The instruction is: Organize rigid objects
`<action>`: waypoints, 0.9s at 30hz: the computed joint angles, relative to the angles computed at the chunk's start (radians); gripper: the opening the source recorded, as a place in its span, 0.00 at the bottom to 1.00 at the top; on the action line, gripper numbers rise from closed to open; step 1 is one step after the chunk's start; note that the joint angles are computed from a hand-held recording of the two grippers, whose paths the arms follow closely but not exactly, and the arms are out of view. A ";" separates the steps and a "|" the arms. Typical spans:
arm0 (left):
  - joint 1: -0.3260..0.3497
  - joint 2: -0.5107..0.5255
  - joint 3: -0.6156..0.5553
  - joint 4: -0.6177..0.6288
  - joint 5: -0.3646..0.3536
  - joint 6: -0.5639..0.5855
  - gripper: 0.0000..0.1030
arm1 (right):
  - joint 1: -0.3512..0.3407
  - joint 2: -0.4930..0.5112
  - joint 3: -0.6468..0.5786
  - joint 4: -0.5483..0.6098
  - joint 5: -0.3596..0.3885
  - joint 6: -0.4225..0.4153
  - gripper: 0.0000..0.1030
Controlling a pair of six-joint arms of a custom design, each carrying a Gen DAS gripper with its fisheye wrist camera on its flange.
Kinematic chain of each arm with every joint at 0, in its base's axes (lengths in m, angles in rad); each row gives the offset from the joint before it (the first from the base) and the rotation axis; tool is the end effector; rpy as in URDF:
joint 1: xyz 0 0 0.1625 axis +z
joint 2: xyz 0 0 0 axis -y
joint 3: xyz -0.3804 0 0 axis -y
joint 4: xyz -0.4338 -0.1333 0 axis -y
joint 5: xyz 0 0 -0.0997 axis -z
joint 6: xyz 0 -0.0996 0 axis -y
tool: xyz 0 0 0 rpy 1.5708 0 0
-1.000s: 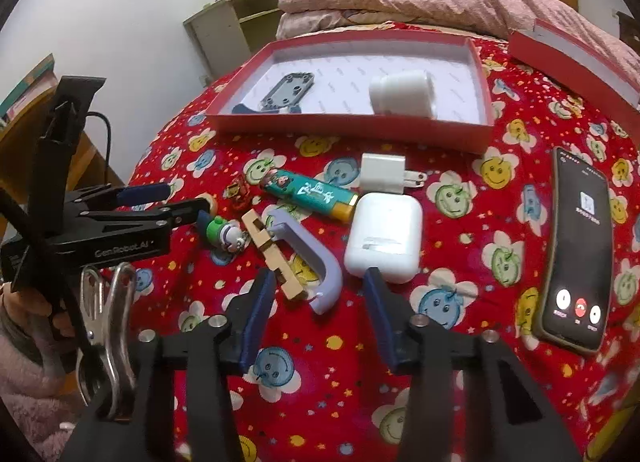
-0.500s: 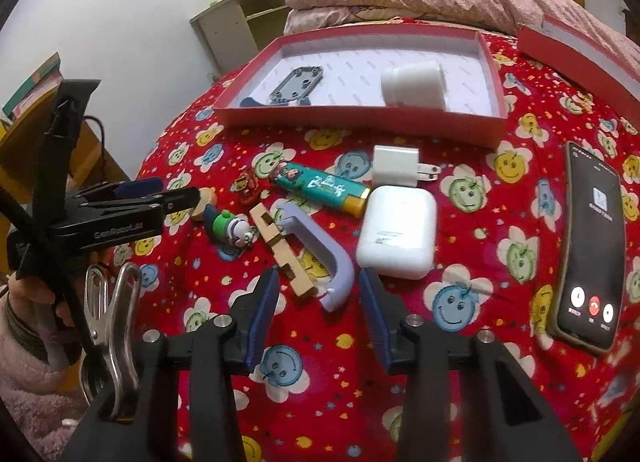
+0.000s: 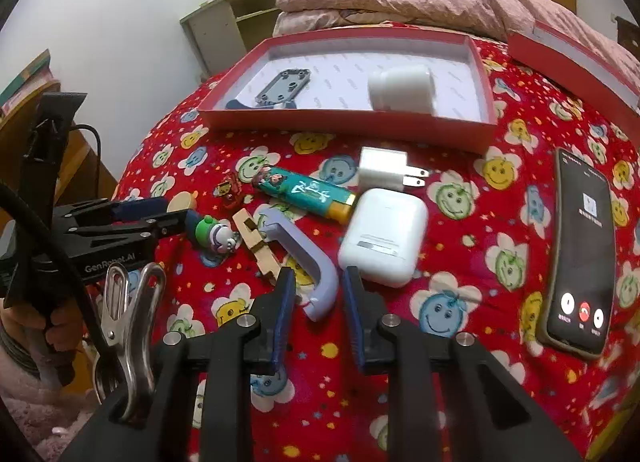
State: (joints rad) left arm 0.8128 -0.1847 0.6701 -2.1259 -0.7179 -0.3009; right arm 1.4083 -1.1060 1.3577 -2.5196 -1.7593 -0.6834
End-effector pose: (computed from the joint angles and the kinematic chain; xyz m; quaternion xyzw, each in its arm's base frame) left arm -0.4411 -0.7689 -0.0284 0.1921 0.8895 -0.2362 0.3408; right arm -0.0050 -0.7388 0.3835 0.2099 -0.9124 0.2738 0.2202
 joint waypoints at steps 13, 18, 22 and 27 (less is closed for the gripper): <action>0.001 0.024 -0.019 -0.046 0.016 0.030 0.48 | 0.021 0.030 -0.017 -0.001 -0.036 -0.032 0.25; 0.002 0.019 -0.001 -0.085 0.017 0.057 0.48 | 0.032 0.042 -0.027 -0.015 -0.054 -0.041 0.25; 0.002 0.020 0.004 -0.113 0.017 0.071 0.47 | 0.045 0.064 -0.046 -0.027 -0.083 -0.067 0.25; 0.002 0.017 0.015 -0.137 0.020 0.093 0.47 | 0.051 0.087 -0.067 -0.024 -0.089 -0.070 0.25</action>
State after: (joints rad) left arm 0.8149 -0.1672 0.6848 -2.2632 -0.6984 -0.2083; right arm 1.4590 -1.0187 1.2906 -2.5438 -1.8487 -0.7533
